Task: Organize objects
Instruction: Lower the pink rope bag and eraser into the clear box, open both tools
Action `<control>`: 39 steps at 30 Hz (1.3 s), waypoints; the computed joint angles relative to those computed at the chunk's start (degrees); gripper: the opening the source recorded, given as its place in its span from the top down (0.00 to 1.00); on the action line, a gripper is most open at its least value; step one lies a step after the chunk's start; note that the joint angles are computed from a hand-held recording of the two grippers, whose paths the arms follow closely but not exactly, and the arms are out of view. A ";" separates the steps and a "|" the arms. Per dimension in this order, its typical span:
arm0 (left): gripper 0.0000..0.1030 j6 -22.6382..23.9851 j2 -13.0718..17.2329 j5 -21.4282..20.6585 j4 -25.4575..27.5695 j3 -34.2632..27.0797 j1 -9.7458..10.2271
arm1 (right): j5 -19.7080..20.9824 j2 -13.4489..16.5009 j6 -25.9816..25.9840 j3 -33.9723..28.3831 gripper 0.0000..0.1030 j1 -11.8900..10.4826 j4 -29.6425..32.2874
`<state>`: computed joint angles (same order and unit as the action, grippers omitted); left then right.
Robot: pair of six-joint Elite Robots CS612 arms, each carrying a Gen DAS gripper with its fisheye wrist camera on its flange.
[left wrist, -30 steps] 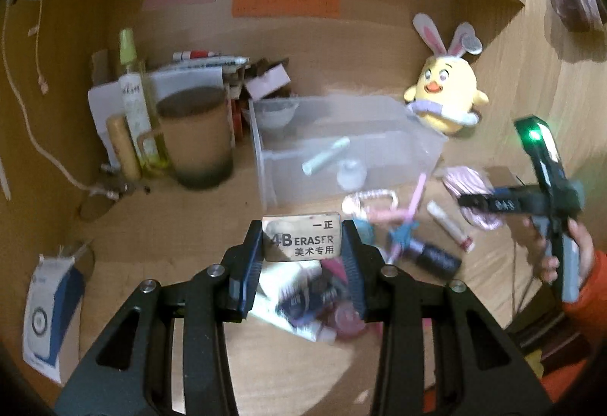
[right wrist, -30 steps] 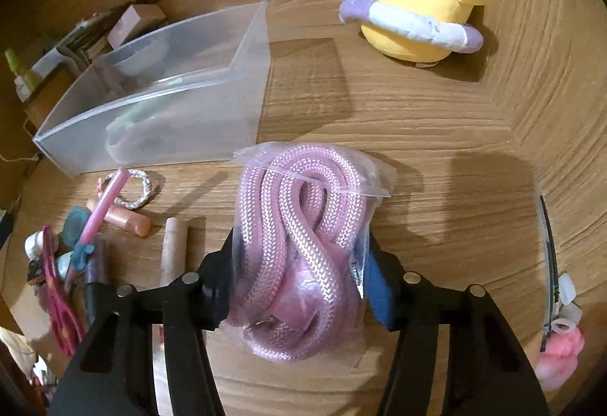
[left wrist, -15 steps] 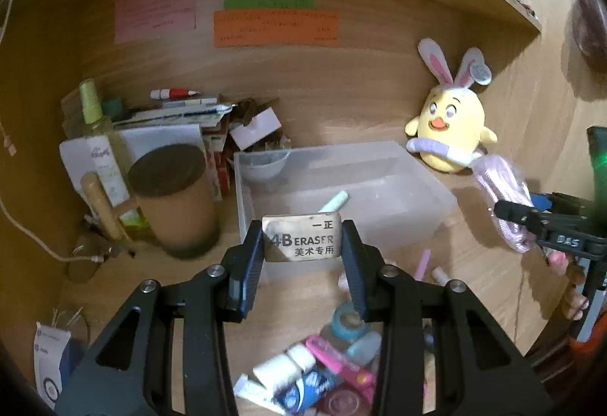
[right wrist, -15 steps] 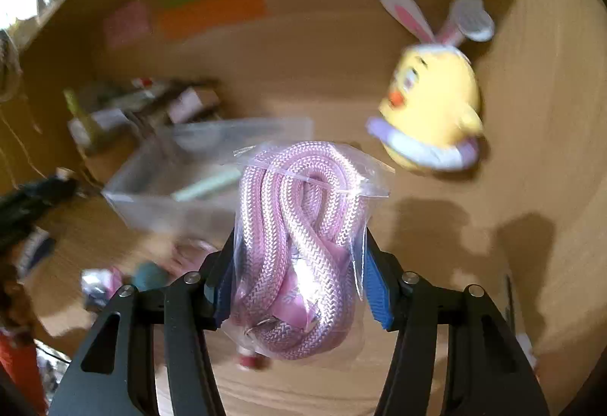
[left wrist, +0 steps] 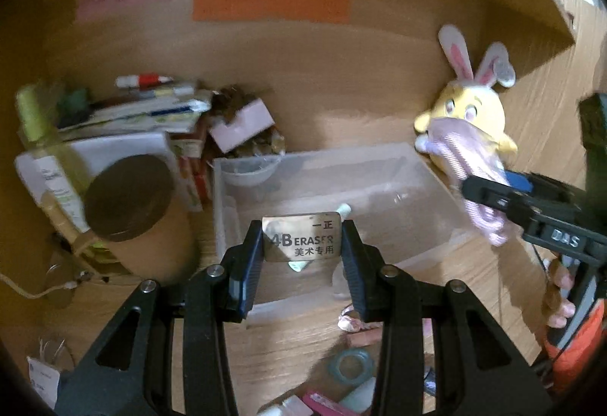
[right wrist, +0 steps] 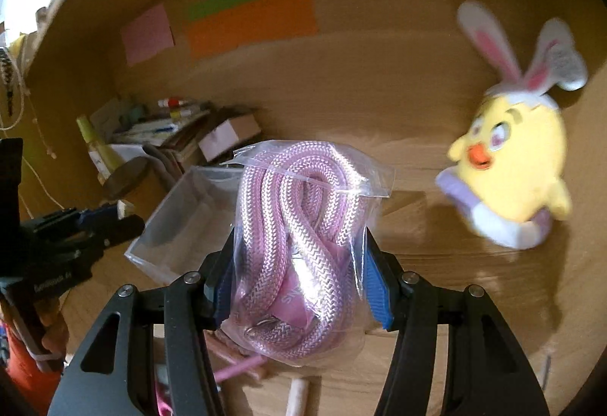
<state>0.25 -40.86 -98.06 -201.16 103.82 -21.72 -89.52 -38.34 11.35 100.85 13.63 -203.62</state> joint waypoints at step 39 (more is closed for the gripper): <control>0.09 2.35 0.30 6.52 -1.47 0.40 -2.17 | -3.00 0.84 -7.93 -3.97 0.24 1.22 9.84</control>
<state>2.60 -40.56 -91.54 -202.63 104.22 -23.89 -92.52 -37.51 3.42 96.88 14.85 -193.78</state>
